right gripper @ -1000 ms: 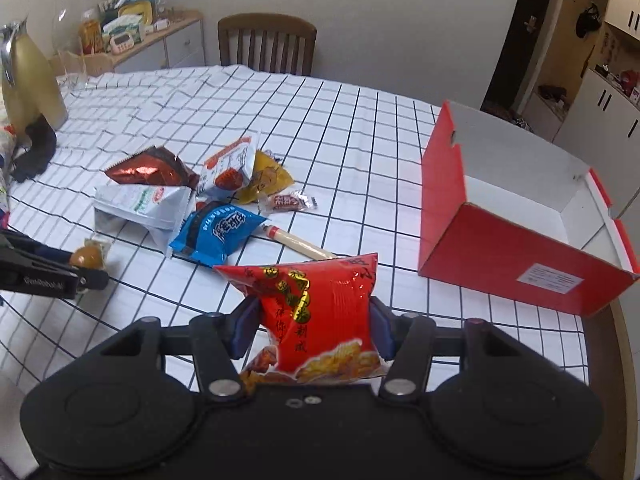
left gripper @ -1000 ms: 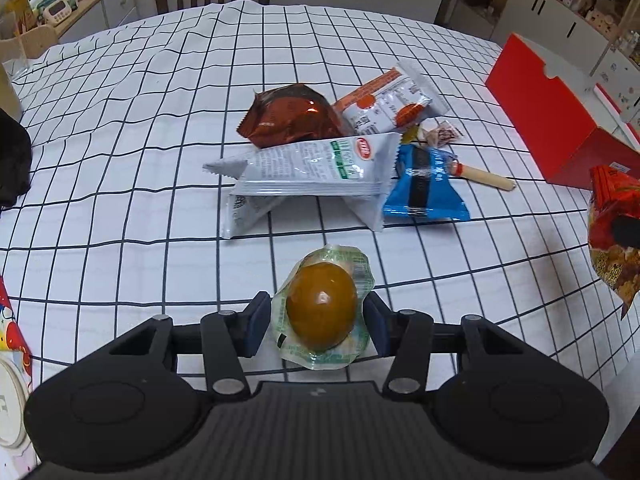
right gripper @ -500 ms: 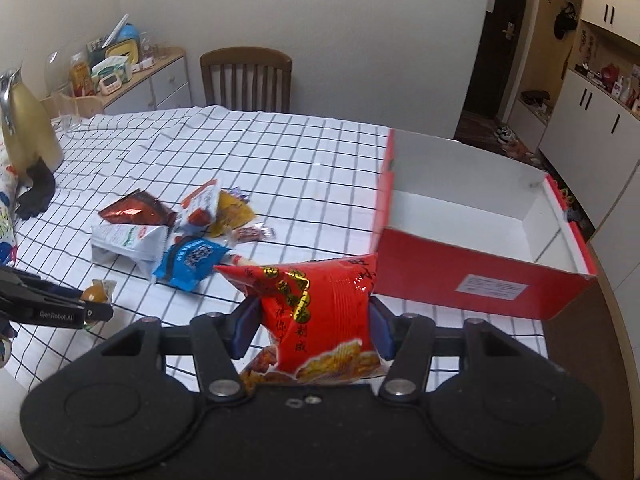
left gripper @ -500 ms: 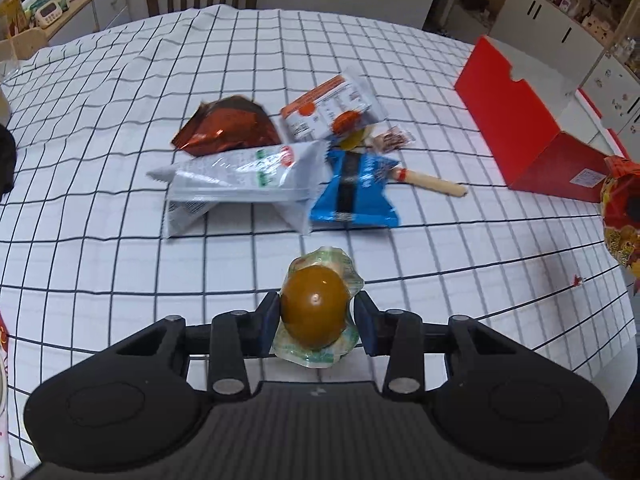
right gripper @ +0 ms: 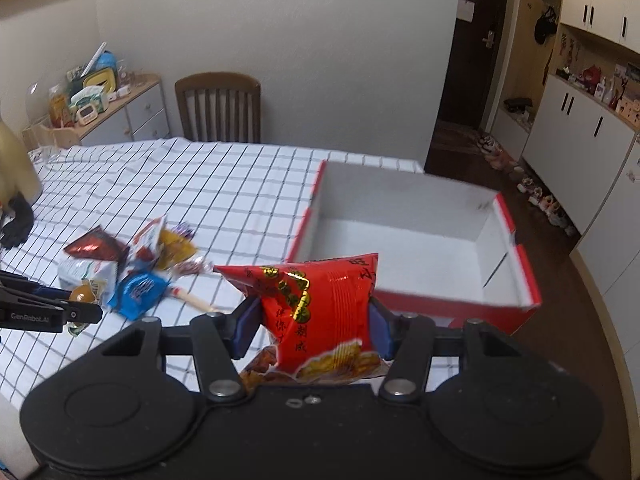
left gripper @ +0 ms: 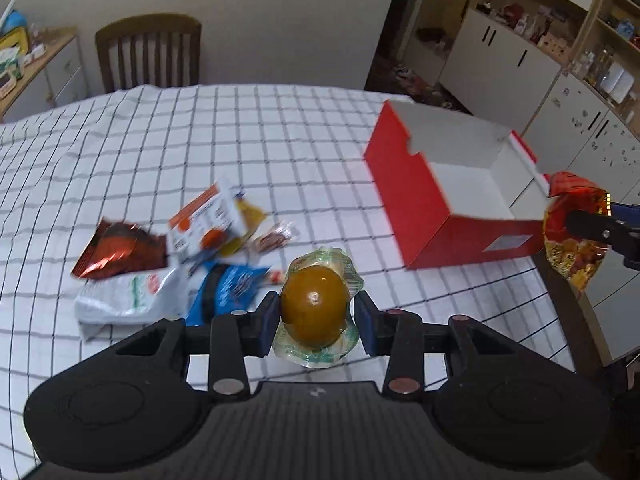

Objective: Organize snacks
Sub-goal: 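Carry the egg and red chip bag with both tools over the red box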

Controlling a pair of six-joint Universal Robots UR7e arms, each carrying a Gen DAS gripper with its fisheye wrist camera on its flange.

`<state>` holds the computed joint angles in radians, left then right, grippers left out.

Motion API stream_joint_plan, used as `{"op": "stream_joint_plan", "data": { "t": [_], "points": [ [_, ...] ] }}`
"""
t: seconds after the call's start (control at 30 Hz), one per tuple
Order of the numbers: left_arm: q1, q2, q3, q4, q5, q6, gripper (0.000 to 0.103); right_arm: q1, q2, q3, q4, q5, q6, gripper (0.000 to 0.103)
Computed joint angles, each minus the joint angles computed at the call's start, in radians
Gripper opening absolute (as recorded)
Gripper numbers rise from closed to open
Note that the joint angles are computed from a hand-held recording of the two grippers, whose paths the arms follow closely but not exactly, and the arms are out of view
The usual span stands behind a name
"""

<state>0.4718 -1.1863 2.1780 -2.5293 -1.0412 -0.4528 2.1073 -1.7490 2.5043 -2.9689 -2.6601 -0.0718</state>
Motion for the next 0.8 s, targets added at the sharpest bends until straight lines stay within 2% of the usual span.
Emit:
{"op": "stream_joint_plan", "data": {
  "t": [0.4, 0.8],
  "points": [
    [-0.045, 0.243, -0.209, -0.072, -0.023, 0.077, 0.039, -0.143, -0.061, -0.031, -0.183, 0.063, -0.306, 0.055],
    [-0.052, 0.466, -0.433, -0.056, -0.006, 0.12, 0.039, -0.312, -0.103, -0.058, -0.247, 0.185, -0.482, 0.055]
  ]
}}
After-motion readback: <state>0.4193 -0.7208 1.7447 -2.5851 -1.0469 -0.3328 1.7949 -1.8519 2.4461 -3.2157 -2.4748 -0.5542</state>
